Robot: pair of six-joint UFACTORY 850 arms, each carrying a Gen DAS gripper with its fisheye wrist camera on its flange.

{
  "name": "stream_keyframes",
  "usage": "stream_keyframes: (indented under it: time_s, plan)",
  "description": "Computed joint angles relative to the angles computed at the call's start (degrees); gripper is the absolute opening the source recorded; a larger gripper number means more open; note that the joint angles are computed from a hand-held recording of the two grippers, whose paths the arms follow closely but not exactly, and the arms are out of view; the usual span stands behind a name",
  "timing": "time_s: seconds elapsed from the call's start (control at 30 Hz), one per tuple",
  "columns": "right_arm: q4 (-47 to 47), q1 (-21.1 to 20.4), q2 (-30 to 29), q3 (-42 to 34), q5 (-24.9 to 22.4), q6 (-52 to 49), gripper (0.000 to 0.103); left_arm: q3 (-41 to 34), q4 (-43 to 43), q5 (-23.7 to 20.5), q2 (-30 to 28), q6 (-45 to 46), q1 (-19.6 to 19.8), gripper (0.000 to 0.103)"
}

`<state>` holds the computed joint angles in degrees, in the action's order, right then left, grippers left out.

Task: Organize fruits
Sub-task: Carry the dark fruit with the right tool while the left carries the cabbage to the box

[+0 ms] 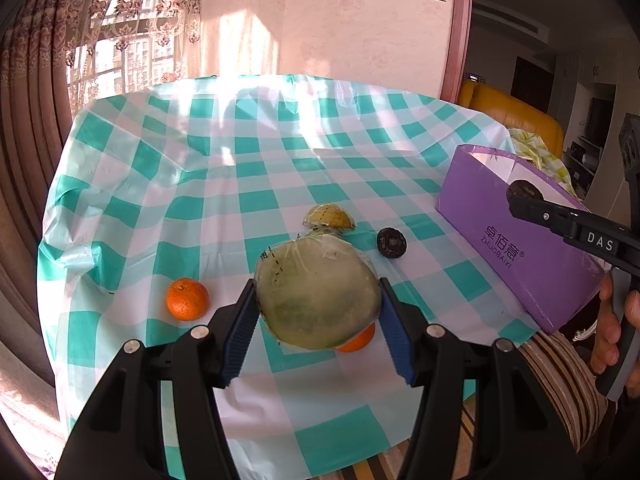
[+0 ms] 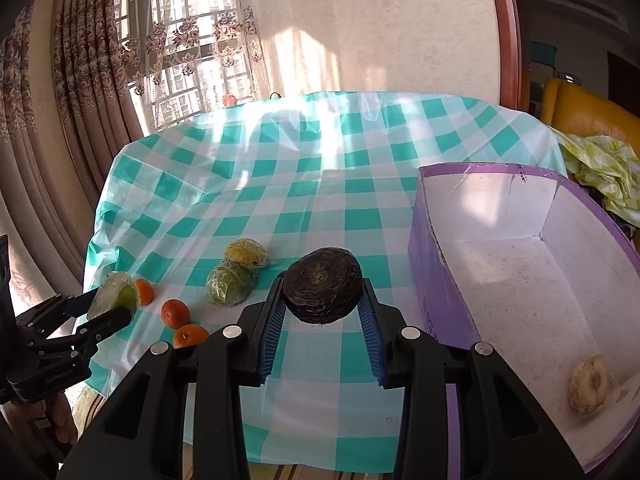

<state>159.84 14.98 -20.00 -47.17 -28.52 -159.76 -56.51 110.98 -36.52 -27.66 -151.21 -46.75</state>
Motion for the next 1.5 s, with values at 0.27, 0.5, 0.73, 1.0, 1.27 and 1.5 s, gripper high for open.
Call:
stream_keyframes:
  time_s: [0.27, 0.5, 0.73, 1.0, 1.27, 1.5]
  plan:
    - [-1.08, -1.78, 1.32, 0.83, -1.18, 1.57, 0.037, -2.79, -0.84, 0.67, -0.71, 3.9, -0.43, 0.058]
    - [-2.06, -3.82, 2.0, 1.42, -2.28, 3.28, 0.037, -5.71, -1.66, 1.44, -1.59, 7.7, -0.78, 0.058]
    - [-2.4, -6.48, 2.67, 1.92, -3.3, 4.66, 0.037, -9.46, -2.5, 2.57, -3.05, 12.11, -1.1, 0.058]
    - [-3.02, -9.88, 2.87, 2.13, -3.77, 6.29, 0.037, -15.54, -4.72, 4.22, -5.61, 19.23, -1.95, 0.058]
    - [-4.4, -13.14, 2.25, 2.17, -4.52, 8.45, 0.037, -23.4, -7.79, 6.7, -9.65, 27.68, -2.98, 0.058]
    - [-4.7, -15.41, 1.64, 1.86, -3.65, 8.45, 0.037, -30.89, -11.71, 9.09, -13.67, 35.91, -3.84, 0.058]
